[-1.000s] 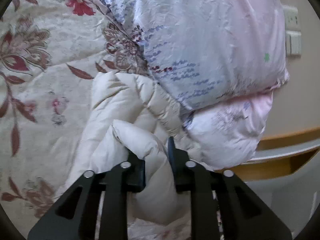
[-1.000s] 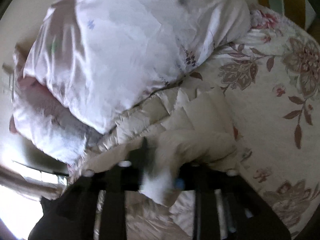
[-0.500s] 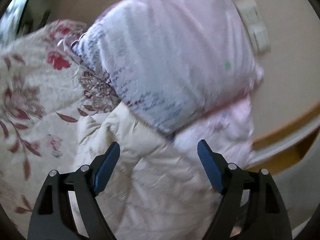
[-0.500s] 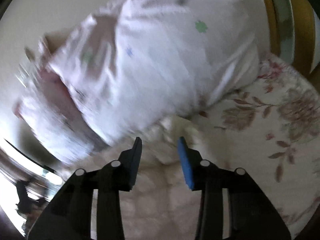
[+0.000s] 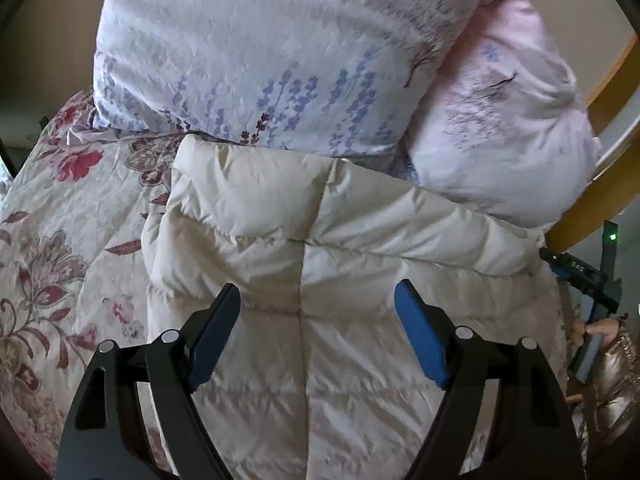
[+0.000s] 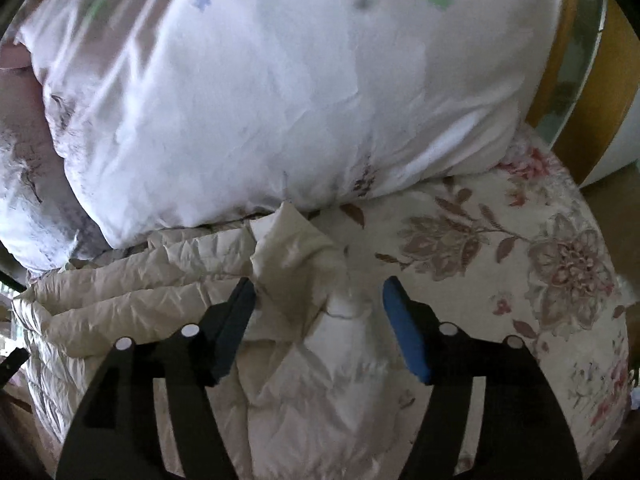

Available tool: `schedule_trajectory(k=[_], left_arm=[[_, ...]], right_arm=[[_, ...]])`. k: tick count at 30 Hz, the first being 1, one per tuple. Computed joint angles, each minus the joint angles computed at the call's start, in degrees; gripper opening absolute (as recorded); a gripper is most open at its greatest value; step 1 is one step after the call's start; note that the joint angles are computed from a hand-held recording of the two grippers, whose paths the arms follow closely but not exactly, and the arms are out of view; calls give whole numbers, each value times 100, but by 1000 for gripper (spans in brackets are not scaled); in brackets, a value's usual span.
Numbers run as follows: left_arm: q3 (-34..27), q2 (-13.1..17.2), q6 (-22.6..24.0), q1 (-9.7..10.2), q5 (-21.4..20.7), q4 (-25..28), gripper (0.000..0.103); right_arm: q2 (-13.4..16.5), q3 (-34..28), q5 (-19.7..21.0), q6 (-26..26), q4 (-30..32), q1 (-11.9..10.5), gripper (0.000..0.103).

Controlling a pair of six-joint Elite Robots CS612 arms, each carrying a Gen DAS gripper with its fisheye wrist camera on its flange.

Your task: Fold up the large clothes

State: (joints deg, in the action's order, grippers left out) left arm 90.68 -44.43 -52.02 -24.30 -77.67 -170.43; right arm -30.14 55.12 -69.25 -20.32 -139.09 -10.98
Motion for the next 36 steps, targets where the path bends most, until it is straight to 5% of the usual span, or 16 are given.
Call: schedule_trajectory(k=[1,4,7,11,16,19,22,25,32,36], left_arm=[[-52,23,-1,19,-10,86,79],[-231,92,-57,70,35,360,79],[-401,157,-188,117,141,667,79],[-595,249,-478,178,274,1078,79],[-750,331,-593,203,291,1383,79],[-647,275,-542,181,298,1225,79],[-464,193,-457,123,348,860,79],[-337,170,-372,81,313,446,80],[-831,383,-288,105,358,1370,80],[-1040,473,-412,162,291,1809,80]], right_arm=[[28,-75,0,-97,162,18,6],[67,-142,42,-152,117,59,4],[141,-248,169,511,-126,30,3],[309,-506,-361,1250,-53,55,3],[363,-557,-758,1208,158,94,6],[165,-215,-537,1285,-279,33,21],[-104,312,407,1055,-838,-95,25],[-176,394,852,248,-314,-69,22],[435,-610,-754,655,679,237,15],[561,-883,-1116,600,928,304,17]])
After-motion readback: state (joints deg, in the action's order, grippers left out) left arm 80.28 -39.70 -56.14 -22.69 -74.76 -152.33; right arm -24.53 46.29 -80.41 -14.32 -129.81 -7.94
